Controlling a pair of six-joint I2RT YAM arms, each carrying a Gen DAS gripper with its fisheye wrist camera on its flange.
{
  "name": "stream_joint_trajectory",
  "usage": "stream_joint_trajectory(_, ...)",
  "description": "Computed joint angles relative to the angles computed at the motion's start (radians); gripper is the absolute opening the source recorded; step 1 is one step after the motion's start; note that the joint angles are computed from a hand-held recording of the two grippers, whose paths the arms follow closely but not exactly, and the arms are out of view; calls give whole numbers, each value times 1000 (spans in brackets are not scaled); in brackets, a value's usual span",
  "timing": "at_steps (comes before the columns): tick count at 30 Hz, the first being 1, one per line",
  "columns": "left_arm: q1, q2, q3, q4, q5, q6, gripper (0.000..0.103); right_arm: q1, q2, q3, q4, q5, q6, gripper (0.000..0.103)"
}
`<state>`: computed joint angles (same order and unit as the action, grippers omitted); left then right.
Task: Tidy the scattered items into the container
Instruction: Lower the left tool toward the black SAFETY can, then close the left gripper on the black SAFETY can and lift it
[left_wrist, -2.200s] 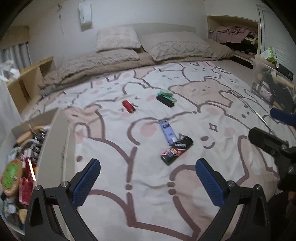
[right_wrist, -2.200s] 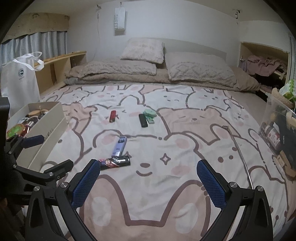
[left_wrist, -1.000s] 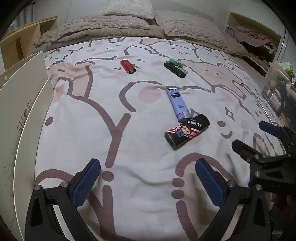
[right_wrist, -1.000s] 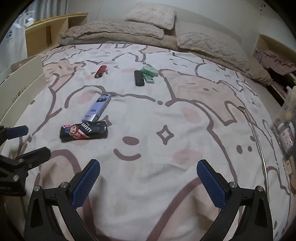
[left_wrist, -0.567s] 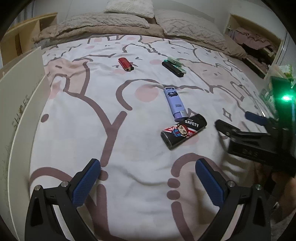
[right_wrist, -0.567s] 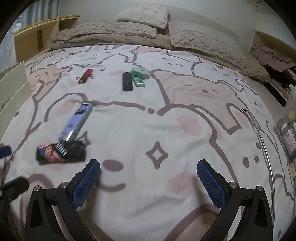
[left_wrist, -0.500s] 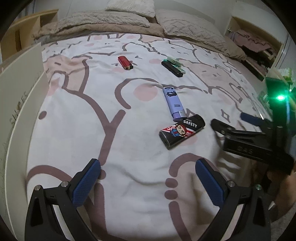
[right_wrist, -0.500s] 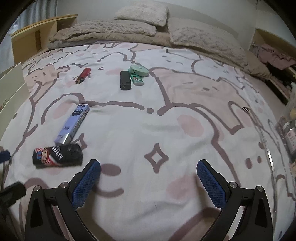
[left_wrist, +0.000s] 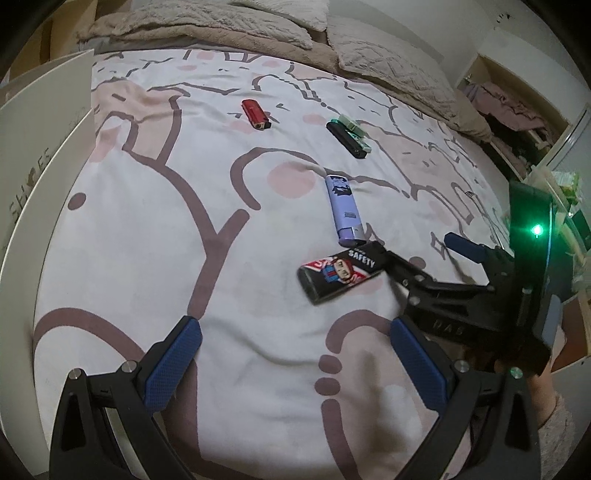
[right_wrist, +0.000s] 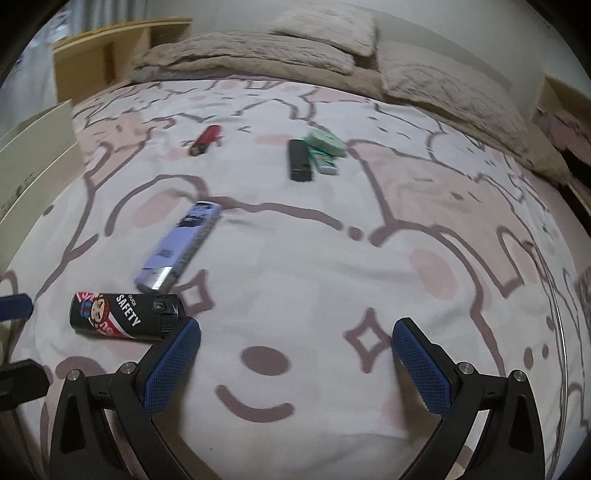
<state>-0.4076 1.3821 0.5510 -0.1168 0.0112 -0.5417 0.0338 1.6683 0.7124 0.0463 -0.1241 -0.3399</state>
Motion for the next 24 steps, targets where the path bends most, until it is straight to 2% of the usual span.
stream_joint_trajectory(10, 29, -1, -4, 5, 27, -7, 103, 48, -2, 7, -22, -23, -54, 103)
stream_joint_trajectory(16, 78, -16, -5, -13, 22, 11, 103, 95, -20, -16, 2, 2, -75, 103)
stream_joint_trajectory(21, 130, -26, -16, -7, 77, 6, 103, 141, -39, -45, 38, 44, -88, 103)
stream_joint_trajectory(24, 129, -27, -14, -10, 77, 2, 103, 161, -56, -72, 69, 58, -104, 103)
